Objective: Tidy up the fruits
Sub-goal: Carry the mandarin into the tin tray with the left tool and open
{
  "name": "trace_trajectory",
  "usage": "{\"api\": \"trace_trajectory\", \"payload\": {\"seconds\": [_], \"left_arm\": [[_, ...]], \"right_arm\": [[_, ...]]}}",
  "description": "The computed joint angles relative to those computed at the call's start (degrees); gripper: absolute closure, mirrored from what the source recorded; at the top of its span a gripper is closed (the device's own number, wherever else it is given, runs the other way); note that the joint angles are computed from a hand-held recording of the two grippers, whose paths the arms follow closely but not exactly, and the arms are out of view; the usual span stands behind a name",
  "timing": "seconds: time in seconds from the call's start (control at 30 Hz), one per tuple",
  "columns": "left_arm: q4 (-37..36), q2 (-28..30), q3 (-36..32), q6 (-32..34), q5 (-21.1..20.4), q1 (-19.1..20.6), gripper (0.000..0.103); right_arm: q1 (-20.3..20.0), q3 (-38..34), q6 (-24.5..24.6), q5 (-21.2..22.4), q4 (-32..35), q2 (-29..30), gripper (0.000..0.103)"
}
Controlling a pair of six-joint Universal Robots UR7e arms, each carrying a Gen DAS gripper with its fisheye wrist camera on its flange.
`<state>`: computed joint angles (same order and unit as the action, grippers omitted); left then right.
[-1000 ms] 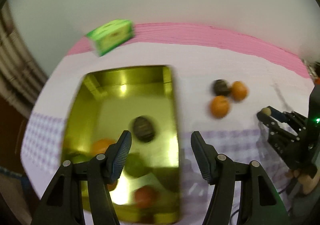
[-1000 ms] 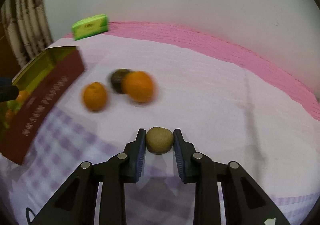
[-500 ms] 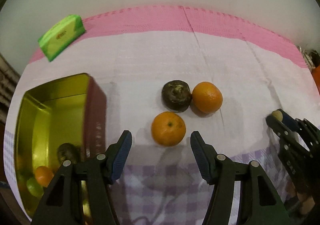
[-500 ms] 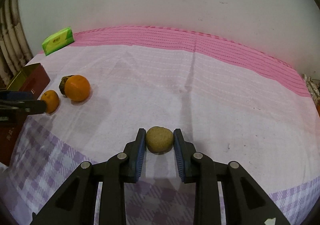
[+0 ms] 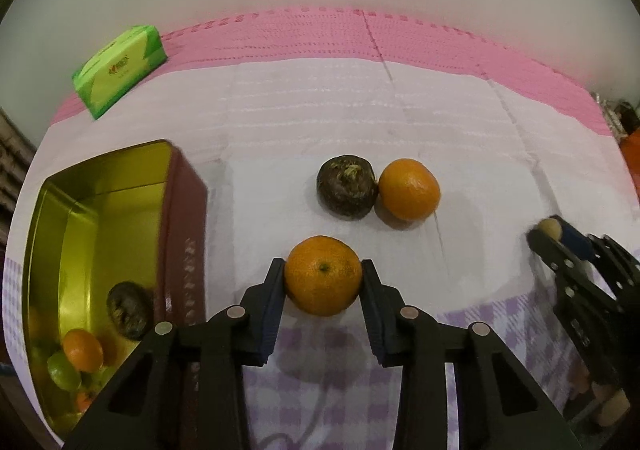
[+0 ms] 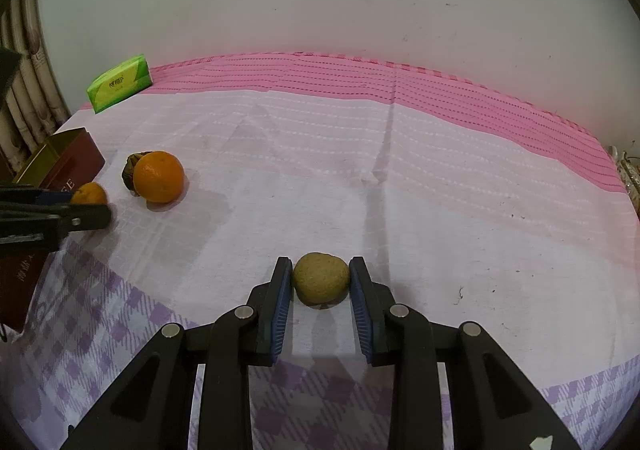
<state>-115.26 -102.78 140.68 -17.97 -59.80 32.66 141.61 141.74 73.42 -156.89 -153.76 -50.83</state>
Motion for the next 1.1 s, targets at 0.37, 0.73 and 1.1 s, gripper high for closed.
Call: {"api": "trace_trajectory", "payload": {"seconds": [0.37, 0.73, 1.1], "left_arm": [[9.83, -10.09, -4.23, 0.2, 6.43, 2.61, 0.066], [11.04, -12.94, -6.97, 5.3, 12.49, 13.51, 0.066], [8.3, -12.82, -6.2, 8.71, 13.91, 16.12, 0.065]], "right_arm": [[0.08, -0.3, 0.7, -0.09, 1.43, -0.13, 0.075], [-0.14, -0.64, 0.72, -0.26, 1.84, 0.22, 0.075], [-0.18, -1.01, 1.31, -0.46, 3.03, 0.42, 0.075]]}}
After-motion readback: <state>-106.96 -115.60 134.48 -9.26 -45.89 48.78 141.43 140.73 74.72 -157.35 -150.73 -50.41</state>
